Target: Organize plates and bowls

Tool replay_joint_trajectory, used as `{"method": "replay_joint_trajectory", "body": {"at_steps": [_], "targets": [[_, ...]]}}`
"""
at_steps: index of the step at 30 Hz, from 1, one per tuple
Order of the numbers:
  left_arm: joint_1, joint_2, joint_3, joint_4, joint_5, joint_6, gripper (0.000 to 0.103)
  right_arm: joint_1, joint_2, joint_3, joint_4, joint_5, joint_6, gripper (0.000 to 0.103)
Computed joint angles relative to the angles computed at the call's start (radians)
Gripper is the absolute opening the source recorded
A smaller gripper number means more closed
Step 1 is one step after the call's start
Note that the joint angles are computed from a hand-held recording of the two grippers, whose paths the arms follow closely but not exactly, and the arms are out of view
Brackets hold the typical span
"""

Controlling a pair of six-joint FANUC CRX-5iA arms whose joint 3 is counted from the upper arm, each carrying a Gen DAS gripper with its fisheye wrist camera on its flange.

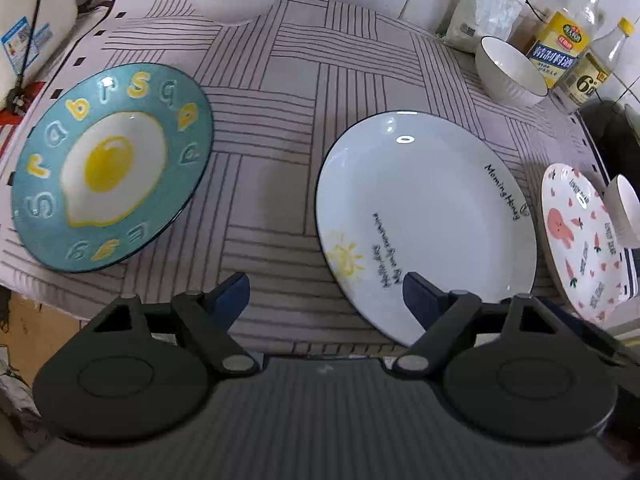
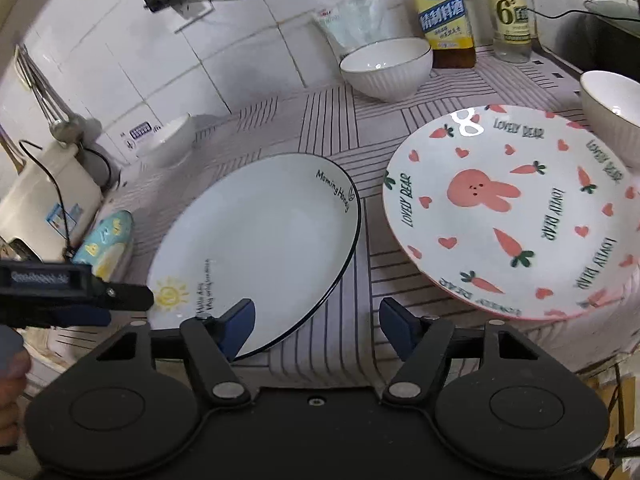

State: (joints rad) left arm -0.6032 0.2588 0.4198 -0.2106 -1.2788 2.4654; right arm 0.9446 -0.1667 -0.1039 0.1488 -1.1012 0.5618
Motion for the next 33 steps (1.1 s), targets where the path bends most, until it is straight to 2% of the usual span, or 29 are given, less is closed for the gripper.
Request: {"method": "replay_joint_trajectory", "body": {"at_steps": [1, 3, 4, 5, 6, 9, 13, 17, 19, 22, 24, 29, 33], "targets": [[-0.001, 0.009, 0.007, -0.003, 0.000, -0.008, 0.079, -0.007, 0.002, -0.006, -0.013, 0.022, -0.021, 0.071], [0.004, 0.032, 0.027, 0.004, -0.015, -0.036, 0.066, -0.015, -0.003, -0.030, -0.020, 0.074, -0.060, 0.060], [0.011, 0.046, 0.040, 0.017, -0.027, -0.049, 0.063, -0.014, -0.006, -0.044, -0.008, 0.097, -0.084, 0.054], [0.020, 0.058, 0.050, 0.036, -0.040, -0.060, 0.053, -0.022, -0.003, -0.043, -0.022, 0.107, -0.092, 0.032], [0.032, 0.071, 0.061, 0.061, -0.055, -0.065, 0.041, -0.029, 0.013, -0.028, -0.027, 0.079, -0.123, 0.018], [0.048, 0.094, 0.090, 0.090, -0.085, -0.072, 0.027, -0.062, 0.021, -0.006, -0.081, 0.072, -0.099, 0.017], [0.062, 0.108, 0.098, 0.124, -0.085, -0.080, 0.022, -0.076, 0.044, 0.028, -0.112, 0.045, -0.069, 0.017], [0.067, 0.103, 0.081, 0.127, -0.060, -0.069, 0.021, -0.101, 0.052, 0.042, -0.156, 0.041, -0.048, 0.016], [0.070, 0.097, 0.068, 0.131, -0.047, -0.060, 0.022, -0.129, 0.068, 0.078, -0.199, -0.001, -0.068, 0.013], [0.077, 0.118, 0.095, 0.145, -0.070, -0.054, 0.022, -0.180, 0.119, 0.162, -0.283, -0.082, -0.132, 0.013], [0.083, 0.110, 0.076, 0.155, -0.048, -0.055, 0.021, -0.185, 0.135, 0.182, -0.292, -0.103, -0.067, 0.014], [0.063, 0.078, 0.048, 0.128, -0.016, -0.134, 0.019, -0.212, 0.154, 0.221, -0.339, -0.137, 0.063, 0.015], [0.069, 0.085, 0.071, 0.126, -0.029, -0.178, 0.019, -0.200, 0.174, 0.254, -0.324, -0.154, 0.136, 0.017]]}}
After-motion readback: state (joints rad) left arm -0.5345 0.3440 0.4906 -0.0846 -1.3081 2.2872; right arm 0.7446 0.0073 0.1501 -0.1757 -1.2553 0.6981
